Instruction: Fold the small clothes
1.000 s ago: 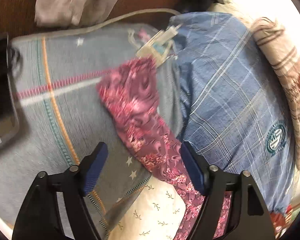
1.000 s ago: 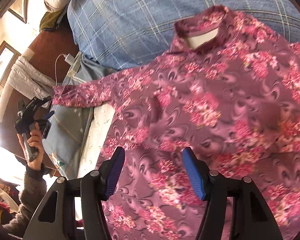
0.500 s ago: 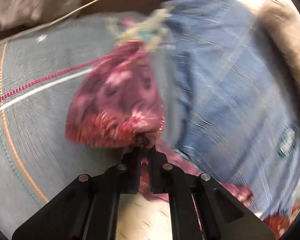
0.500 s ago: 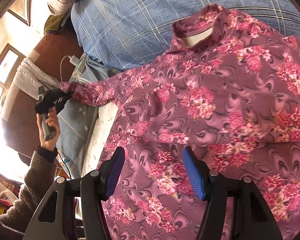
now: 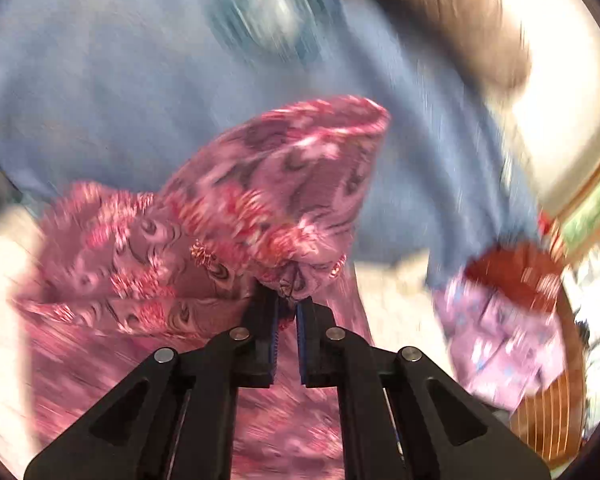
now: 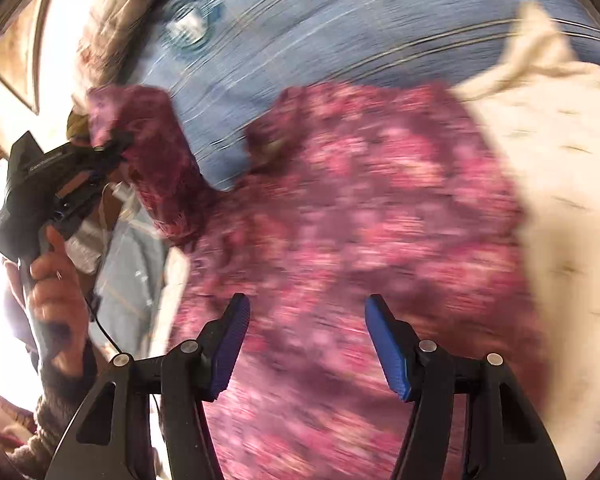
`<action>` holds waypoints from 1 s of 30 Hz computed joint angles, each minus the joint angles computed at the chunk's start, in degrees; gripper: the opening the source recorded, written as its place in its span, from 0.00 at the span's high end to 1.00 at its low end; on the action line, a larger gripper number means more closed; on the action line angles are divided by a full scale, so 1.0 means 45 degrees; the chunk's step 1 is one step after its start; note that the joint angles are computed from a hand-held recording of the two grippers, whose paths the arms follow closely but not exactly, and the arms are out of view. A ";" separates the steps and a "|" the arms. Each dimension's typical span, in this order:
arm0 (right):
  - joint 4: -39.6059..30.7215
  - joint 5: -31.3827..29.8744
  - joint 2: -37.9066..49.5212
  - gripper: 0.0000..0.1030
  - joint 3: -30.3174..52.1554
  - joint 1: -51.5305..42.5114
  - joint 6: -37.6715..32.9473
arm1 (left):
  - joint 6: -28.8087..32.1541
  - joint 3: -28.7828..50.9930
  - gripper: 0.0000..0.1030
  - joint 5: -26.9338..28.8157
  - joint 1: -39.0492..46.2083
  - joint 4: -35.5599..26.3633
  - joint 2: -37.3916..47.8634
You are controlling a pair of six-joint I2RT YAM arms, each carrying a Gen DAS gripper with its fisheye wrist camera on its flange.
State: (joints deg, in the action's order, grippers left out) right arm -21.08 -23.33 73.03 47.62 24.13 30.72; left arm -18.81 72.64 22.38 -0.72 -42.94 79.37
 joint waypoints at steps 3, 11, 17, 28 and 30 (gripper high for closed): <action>-0.1062 -0.0120 -0.1136 0.40 -0.0678 -0.1568 -0.0877 | -0.0810 -0.0134 0.87 -0.1886 -0.2900 -0.0148 0.1746; -0.1621 -0.1467 -0.2134 0.37 -0.0873 -0.3885 -0.1514 | 0.0138 -0.1976 0.48 -0.0129 -0.1331 -0.1430 -0.1245; 0.0645 -0.2498 -0.0302 0.30 -0.0505 -0.2685 0.1151 | 0.3205 -0.1921 0.22 0.1242 0.5369 -0.2996 -0.1962; 0.0989 -0.1834 0.4134 0.89 0.2273 -0.1052 0.2580 | 0.2300 -0.0641 0.95 0.1368 0.6249 -0.1783 0.3157; 0.0847 -0.1309 0.3645 0.89 0.3078 -0.1116 0.1946 | 0.2038 -0.0509 0.93 0.2509 0.6670 -0.1848 0.2936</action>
State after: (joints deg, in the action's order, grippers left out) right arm -17.26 -29.22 89.44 61.47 19.11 39.47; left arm -9.64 70.35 33.67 29.29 -51.26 92.58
